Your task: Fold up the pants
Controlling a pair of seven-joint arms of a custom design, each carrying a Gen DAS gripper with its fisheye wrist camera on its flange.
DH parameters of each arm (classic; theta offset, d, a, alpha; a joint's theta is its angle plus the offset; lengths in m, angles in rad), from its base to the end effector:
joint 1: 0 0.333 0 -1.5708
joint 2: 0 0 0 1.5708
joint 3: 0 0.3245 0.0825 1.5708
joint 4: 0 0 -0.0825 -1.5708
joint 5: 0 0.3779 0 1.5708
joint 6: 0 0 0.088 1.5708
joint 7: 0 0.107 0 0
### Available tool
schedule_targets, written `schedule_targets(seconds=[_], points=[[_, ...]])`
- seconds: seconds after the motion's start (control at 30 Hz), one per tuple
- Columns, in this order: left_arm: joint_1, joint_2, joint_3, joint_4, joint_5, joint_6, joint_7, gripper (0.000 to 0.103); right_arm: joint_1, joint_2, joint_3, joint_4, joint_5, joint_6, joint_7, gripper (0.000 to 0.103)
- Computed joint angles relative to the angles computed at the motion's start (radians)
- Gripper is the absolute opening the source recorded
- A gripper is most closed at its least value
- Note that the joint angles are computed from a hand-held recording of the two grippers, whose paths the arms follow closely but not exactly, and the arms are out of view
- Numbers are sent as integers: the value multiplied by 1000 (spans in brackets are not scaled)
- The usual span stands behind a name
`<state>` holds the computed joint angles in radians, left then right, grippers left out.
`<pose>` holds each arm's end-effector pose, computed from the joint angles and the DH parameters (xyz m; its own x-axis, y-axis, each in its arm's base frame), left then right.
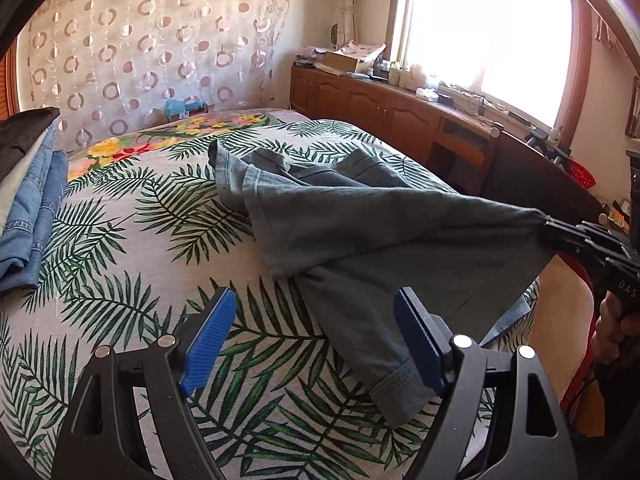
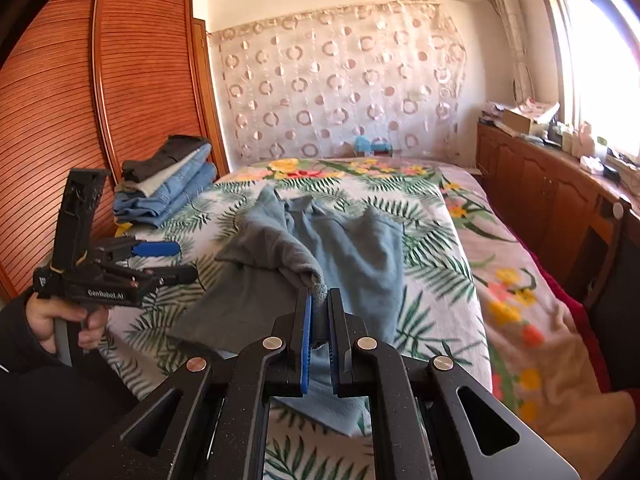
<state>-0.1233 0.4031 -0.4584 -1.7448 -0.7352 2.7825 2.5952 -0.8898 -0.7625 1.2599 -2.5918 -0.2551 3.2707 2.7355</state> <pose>0.6133 -0.3181 0.4376 -0.8061 -0.5824 0.1050 -0.4487 0.4857 -0.7502 0.4129 0.2335 0.4297 -0.1903 -0.9773 -0.0936 -0.4315 0.1689 -0.8862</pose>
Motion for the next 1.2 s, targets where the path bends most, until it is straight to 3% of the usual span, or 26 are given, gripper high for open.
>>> schedule_targets(seconds=[0.3,0.7,0.77,0.93,1.1,1.2], points=[[-24,21,10,8,68,7,-57,82,-20,112,12,7,-18,-40,-1,7],[-4,30,-7,2,85,26,-87,82,3,181,-42,19,-43,-50,-2,7],[0,32,-7,2,84,35,-94,82,8,171,-51,14,-38,-45,0,15],[23,32,-26,-3,60,58,-85,82,19,114,-87,2,-32,-40,-3,21],[37,30,-37,-10,43,74,-73,82,-65,124,-72,32,-38,-18,-27,24],[46,32,-42,-7,29,76,-66,82,-164,169,-32,98,-57,-33,-75,24]])
